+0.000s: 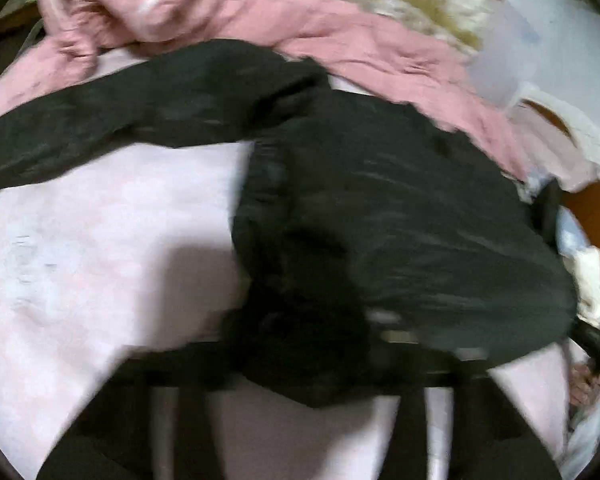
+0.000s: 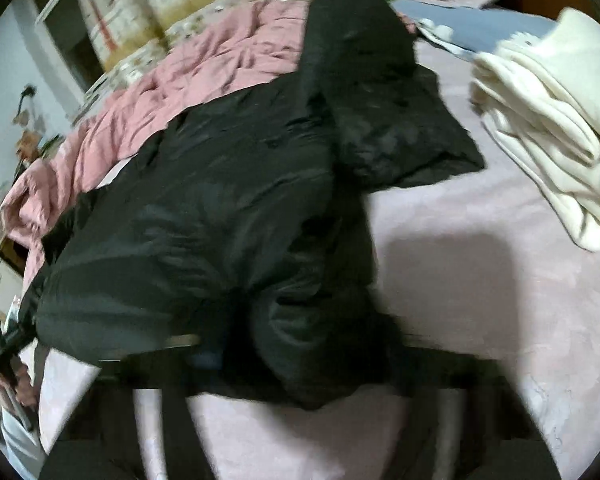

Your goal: Fold large clothes

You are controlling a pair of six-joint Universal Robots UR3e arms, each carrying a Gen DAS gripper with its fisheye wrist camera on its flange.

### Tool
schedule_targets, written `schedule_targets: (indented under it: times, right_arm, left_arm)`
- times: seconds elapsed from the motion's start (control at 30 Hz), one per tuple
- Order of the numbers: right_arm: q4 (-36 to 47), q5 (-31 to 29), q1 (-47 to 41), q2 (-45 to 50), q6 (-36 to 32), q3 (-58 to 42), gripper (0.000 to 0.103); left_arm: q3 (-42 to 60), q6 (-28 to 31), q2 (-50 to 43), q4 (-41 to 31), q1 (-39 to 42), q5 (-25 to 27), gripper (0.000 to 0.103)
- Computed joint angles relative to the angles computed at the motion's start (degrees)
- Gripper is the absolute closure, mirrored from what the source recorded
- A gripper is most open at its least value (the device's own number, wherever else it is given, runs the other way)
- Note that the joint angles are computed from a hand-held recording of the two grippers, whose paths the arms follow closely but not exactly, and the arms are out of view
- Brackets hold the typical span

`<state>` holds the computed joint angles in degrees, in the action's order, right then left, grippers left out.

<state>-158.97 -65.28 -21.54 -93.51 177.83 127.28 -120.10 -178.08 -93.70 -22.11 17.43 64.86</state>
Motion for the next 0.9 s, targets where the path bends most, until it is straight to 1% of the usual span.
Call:
schedule_targets:
  times: [0.03, 0.07, 0.1, 0.13, 0.17, 0.2, 0.27, 0.3, 0.37, 0.4, 0.43, 0.47, 0.5, 0.53, 0.57, 0.6, 0.63, 0.7, 0.77, 0.8, 0.83, 0.87, 0.9]
  right_arm:
    - [-0.3, 1.0, -0.1, -0.7, -0.3, 0.6, 0.087]
    - [-1.4, 0.0, 0.5, -1.8, 0.4, 1.5, 0.088]
    - [-2.3, -2.4, 1.6, -3.7, 1.3, 2.5, 0.091]
    - [-1.6, -3.9, 2.1, -6.4, 1.8, 3.2, 0.091]
    - [-0.9, -5.9, 3.1, -9.0, 2.9, 4.0, 0.091]
    - [0.2, -6.5, 3.1, -11.4, 3.2, 4.7, 0.092]
    - [3.2, -5.5, 1.7, -19.0, 2.2, 8.4, 0.092]
    - [6.2, -4.8, 0.7, -23.8, 0.8, 10.5, 0.092]
    - [11.6, -3.0, -2.0, -31.8, -2.3, 14.0, 0.091]
    - [13.1, -2.9, -2.6, -34.7, -3.2, 15.5, 0.091]
    - [14.5, -3.4, -3.1, -37.3, -4.1, 16.8, 0.090]
    - [13.4, -5.4, -2.1, -38.0, -3.8, 17.6, 0.087]
    - [10.2, -8.2, -0.2, -36.8, -2.6, 17.9, 0.081]
    - [7.1, -10.8, 1.5, -35.7, -1.7, 18.2, 0.075]
    - [3.7, -13.6, 3.5, -34.2, -0.5, 18.3, 0.073]
    - [-0.2, -16.6, 5.5, -33.0, 0.9, 18.5, 0.064]
    - [-3.3, -19.6, 7.4, -32.1, 2.4, 18.8, 0.049]
    - [-11.9, -27.5, 12.4, -28.9, 6.0, 19.4, 0.030]
    - [-15.7, -28.9, 12.7, -30.6, 6.7, 21.0, 0.028]
    - [-17.0, -28.8, 12.5, -31.7, 7.0, 21.6, 0.021]
    - [-18.2, -29.1, 12.8, -31.7, 7.3, 21.8, 0.011]
    - [-19.4, -29.4, 13.0, -31.9, 7.5, 22.2, 0.009]
    - [-20.6, -30.5, 13.8, -31.4, 7.6, 22.3, 0.009]
  left_arm:
    - [-0.7, -0.1, 1.5, 0.9, -1.5, 2.2, 0.087]
    - [-1.8, 0.0, 3.2, 2.2, -3.3, 5.3, 0.088]
    - [-2.2, -0.3, 4.8, 1.8, -4.4, 7.5, 0.089]
    - [-2.7, -0.7, 6.4, 0.7, -4.6, 8.2, 0.090]
    - [-3.7, -1.0, 8.7, -0.7, -4.3, 8.1, 0.090]
    - [-5.6, -0.9, 11.6, -1.7, -3.5, 7.7, 0.090]
    - [-9.5, 0.3, 17.2, -3.0, -2.3, 7.5, 0.090]
    - [-11.1, 1.2, 19.9, -4.3, -1.7, 7.5, 0.090]
    - [-12.2, 1.7, 21.9, -5.1, -1.6, 7.7, 0.088]
    - [-12.8, 2.2, 22.1, -4.4, -1.4, 7.8, 0.082]
    - [-13.2, 1.8, 21.5, -2.5, -2.4, 9.8, 0.070]
    - [-14.1, 1.2, 20.9, 1.1, -4.0, 13.3, 0.064]
    - [-14.8, 0.2, 19.4, 5.9, -6.2, 17.8, 0.045]
    - [-15.2, -0.4, 18.2, 9.4, -7.6, 20.6, 0.034]
    - [-15.9, -0.5, 17.8, 12.5, -8.2, 22.0, 0.032]
    - [-16.3, -0.1, 17.9, 13.7, -7.5, 21.5, 0.030]
    - [-17.0, 0.0, 19.0, 13.9, -6.3, 19.9, 0.029]
    - [-18.2, 0.1, 21.3, 13.9, -3.1, 15.2, 0.027]
    - [-19.1, 0.3, 22.9, 14.5, -1.8, 13.6, 0.023]
    - [-19.5, 0.3, 23.2, 15.5, -1.7, 13.4, 0.022]
    - [-19.9, 0.4, 23.6, 16.3, -1.5, 13.0, 0.021]
    - [-20.2, 0.6, 23.9, 17.0, -1.2, 12.3, 0.019]
    - [-20.6, 0.9, 24.5, 17.1, -1.1, 11.8, 0.015]
